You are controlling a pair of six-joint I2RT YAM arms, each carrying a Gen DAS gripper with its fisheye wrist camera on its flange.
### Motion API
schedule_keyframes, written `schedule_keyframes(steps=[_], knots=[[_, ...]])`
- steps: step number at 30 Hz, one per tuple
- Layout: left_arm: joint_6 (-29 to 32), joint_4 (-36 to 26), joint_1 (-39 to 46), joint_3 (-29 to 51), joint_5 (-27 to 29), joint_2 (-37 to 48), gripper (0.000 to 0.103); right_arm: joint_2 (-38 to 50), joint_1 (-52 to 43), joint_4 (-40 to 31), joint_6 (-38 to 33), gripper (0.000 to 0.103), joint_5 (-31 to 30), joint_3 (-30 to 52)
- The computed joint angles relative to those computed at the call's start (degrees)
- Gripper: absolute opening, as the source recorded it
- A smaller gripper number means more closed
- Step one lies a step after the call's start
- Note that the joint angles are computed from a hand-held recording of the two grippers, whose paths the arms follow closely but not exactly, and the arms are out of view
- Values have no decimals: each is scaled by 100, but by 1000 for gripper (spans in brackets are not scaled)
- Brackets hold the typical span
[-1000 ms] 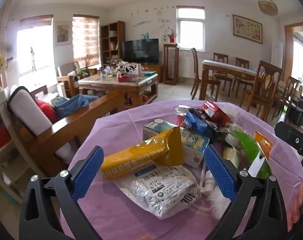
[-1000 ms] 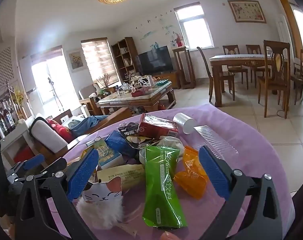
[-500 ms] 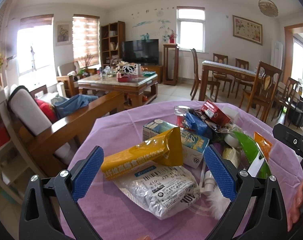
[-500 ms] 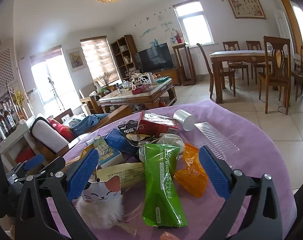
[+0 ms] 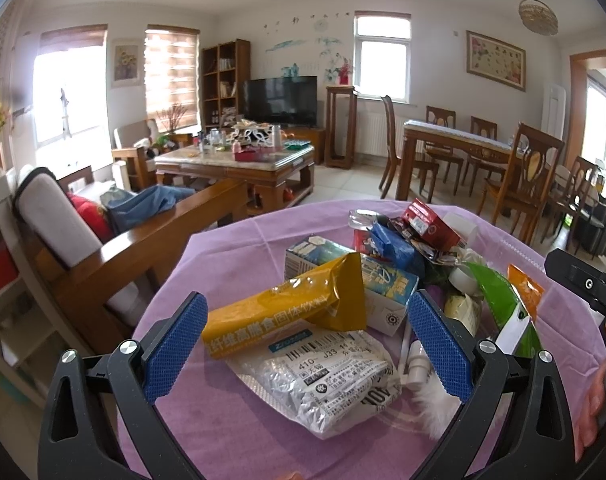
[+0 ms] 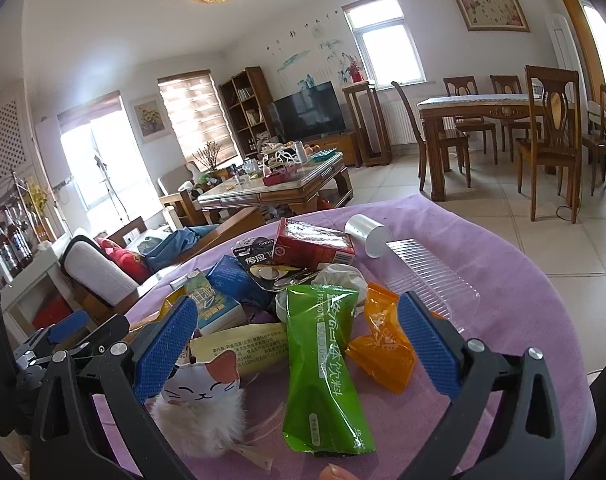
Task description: Collect trash
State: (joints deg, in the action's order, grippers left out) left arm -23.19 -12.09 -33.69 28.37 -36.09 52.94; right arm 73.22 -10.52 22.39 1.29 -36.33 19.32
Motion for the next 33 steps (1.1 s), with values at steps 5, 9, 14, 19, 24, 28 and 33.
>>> schedule_keyframes(steps=[5,9,14,19,24,28,33], knots=[[13,12,39,-3,30,-7,99,3,10,3,7,99,8,1],[-80,-47,-94,14,-81,13,99,-1,8,2,10,99,7,-4],[14,-19,60,5,58,-24,99,-1,3,-7,9,99,2,-2],[-100,-94,-80,23,-52,-13,99,2,-4,-19,9,99,-7,11],[33,-7,99,0,96,-32,99,4,-14,-37,5,99,-17,24],[42,-9,113,-2,108,-40,99,5,-19,-43,14,99,-22,30],[41,-10,129,-1,129,-41,99,1,-28,-55,7,99,-31,33]])
